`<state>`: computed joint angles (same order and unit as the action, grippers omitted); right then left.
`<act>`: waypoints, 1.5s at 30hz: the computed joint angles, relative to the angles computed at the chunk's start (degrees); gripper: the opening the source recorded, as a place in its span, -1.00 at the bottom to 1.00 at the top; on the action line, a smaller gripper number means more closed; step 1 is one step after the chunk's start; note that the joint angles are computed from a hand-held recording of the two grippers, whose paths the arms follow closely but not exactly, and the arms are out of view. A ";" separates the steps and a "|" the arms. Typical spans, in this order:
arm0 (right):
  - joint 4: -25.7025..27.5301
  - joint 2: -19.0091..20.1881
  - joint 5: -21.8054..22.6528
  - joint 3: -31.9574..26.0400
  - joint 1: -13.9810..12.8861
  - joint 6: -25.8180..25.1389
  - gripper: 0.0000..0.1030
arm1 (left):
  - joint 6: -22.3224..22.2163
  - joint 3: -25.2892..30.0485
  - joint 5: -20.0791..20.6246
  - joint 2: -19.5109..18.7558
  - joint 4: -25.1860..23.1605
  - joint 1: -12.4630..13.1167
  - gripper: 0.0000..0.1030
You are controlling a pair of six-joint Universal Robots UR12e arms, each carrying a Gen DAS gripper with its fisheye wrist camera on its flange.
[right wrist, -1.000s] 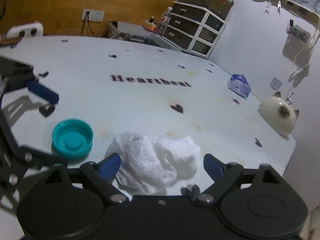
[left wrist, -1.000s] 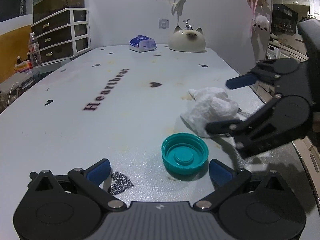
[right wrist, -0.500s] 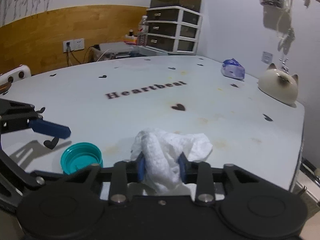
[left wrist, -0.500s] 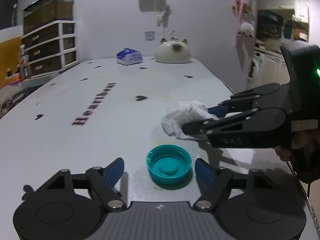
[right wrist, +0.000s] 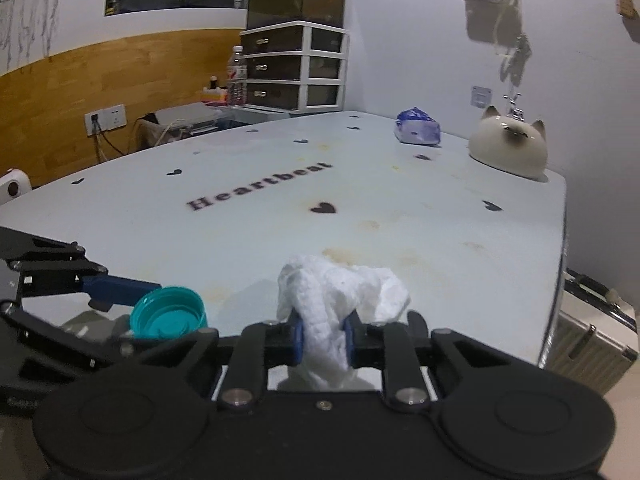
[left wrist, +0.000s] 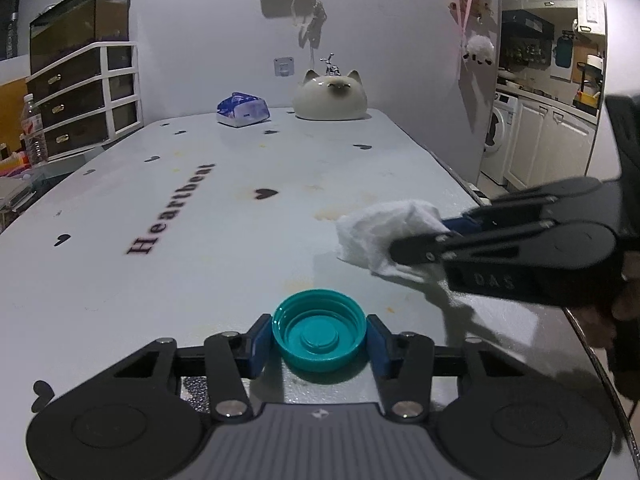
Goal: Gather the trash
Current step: 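Carry the teal cap and white tissue over the yellow wastebasket with both tools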
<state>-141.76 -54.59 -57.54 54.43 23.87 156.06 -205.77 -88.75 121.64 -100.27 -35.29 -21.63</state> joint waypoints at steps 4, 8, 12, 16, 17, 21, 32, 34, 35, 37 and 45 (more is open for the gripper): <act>-1.63 -1.32 -0.73 2.27 0.05 2.63 -0.63 | -0.29 0.03 1.07 0.05 0.43 -0.34 -0.03; -3.31 -2.64 -1.90 4.38 0.17 4.24 -0.63 | -0.25 -0.24 1.52 0.45 2.08 -0.73 -0.03; -5.79 -4.08 -3.68 6.49 0.26 6.86 -0.63 | -0.52 0.01 2.37 0.63 1.93 -1.10 -0.03; -8.19 -5.94 -4.44 9.00 0.02 9.16 -0.63 | -0.92 -0.06 2.89 1.05 2.42 -1.51 -0.03; -8.52 -6.47 -4.79 9.60 -0.05 9.63 -0.63 | -1.27 -0.09 2.97 1.17 2.34 -1.60 -0.03; -11.18 -8.58 -6.05 12.24 -0.48 12.36 -0.63 | -2.48 0.07 5.01 1.45 2.43 -2.45 -0.03; -16.10 -14.80 -6.58 19.98 -2.44 16.61 -0.63 | -8.21 0.35 9.11 2.28 1.94 -5.91 -0.03; -17.00 -15.97 -6.24 21.35 -2.90 16.86 -0.63 | -8.28 0.81 9.73 2.16 1.93 -6.77 -0.03; -17.53 -16.65 -5.76 22.17 -3.23 17.07 -0.63 | -8.27 1.14 10.11 2.02 1.88 -7.25 -0.03; -18.65 -17.89 -5.35 23.65 -3.83 17.48 -0.63 | -8.06 1.90 10.77 1.66 2.02 -8.27 -0.03; -22.61 -23.16 -3.98 29.79 -7.04 19.49 -0.63 | -7.98 4.87 14.02 -0.07 1.68 -12.41 -0.03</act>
<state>-164.36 -77.75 -61.52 84.22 16.83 175.55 -213.75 -83.89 135.66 -100.34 -33.61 -34.04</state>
